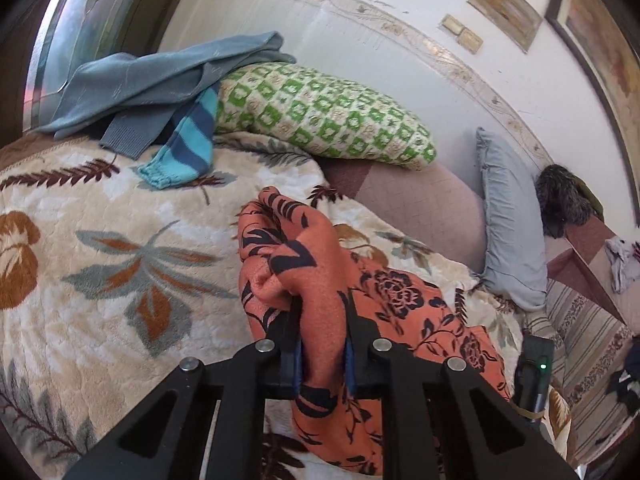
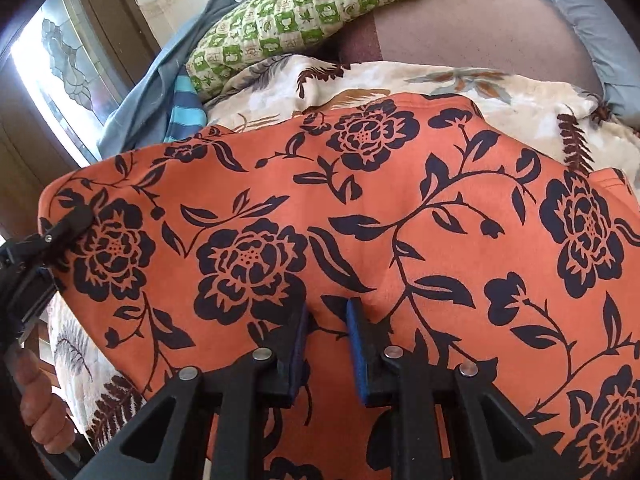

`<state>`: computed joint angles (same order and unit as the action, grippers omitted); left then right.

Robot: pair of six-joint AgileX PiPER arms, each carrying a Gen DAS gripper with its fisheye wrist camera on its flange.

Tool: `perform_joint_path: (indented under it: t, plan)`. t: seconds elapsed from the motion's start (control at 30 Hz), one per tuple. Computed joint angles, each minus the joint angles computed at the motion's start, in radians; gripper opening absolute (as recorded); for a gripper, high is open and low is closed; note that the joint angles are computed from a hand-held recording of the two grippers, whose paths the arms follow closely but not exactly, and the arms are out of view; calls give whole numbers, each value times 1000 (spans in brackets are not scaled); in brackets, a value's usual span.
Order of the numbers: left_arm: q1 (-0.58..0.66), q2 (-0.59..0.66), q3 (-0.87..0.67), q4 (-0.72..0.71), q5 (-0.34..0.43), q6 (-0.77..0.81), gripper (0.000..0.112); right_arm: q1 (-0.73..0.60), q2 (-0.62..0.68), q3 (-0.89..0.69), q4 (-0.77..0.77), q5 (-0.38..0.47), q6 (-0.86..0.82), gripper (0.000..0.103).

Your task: Fold small clothes

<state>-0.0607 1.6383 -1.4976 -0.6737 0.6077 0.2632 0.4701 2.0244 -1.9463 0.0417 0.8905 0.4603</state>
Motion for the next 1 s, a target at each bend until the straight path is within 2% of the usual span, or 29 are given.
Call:
perform_joint_path:
  t: [0.1,0.2,0.3,0.4,0.5,0.6,0.67,0.7,0.73,0.8,0.87,0.9,0.93,1.0]
  plan:
    - [-59,-2,-63,36,43,-12,9,-51,-43,72,148,-53,-71,22]
    - [-135,14,-133,60,79,-43,8,-129,-105,190,431,-136,-240,22]
    - [-239,37,-193,125,92,-84,8,-196,-184,300,635,-199,-396,22]
    - [-345,78,-245,170,120,-107,8,-296,-254,390,823,-211,-514,22]
    - [-458,140,-279,229,128,-134,8,-413,-324,491,917,-234,-540,22]
    - [-550,232,-311,280,145,-143,9,-545,-363,568,1020,-191,-591,25]
    - [-598,280,-332,376,180,-183,9,-625,-361,596,1067,-129,-612,33]
    - [-603,283,-322,391,182,-193,10,-659,-351,599,1086,-98,-608,56]
    - [-594,270,-297,367,170,-180,11,-693,-347,620,1133,-73,-630,74]
    - [-540,236,-261,214,180,-64,23,-724,-313,625,1207,-20,-671,74]
    - [-480,175,-206,48,188,81,40,-706,-281,582,1174,14,-658,74]
    - [-453,130,-162,-20,175,159,55,-687,-264,550,1147,28,-648,74]
    - [-426,89,-122,-80,159,240,66,-674,-252,528,1134,46,-654,74]
    - [-393,32,-72,-92,122,314,70,-616,-223,463,1041,53,-594,74]
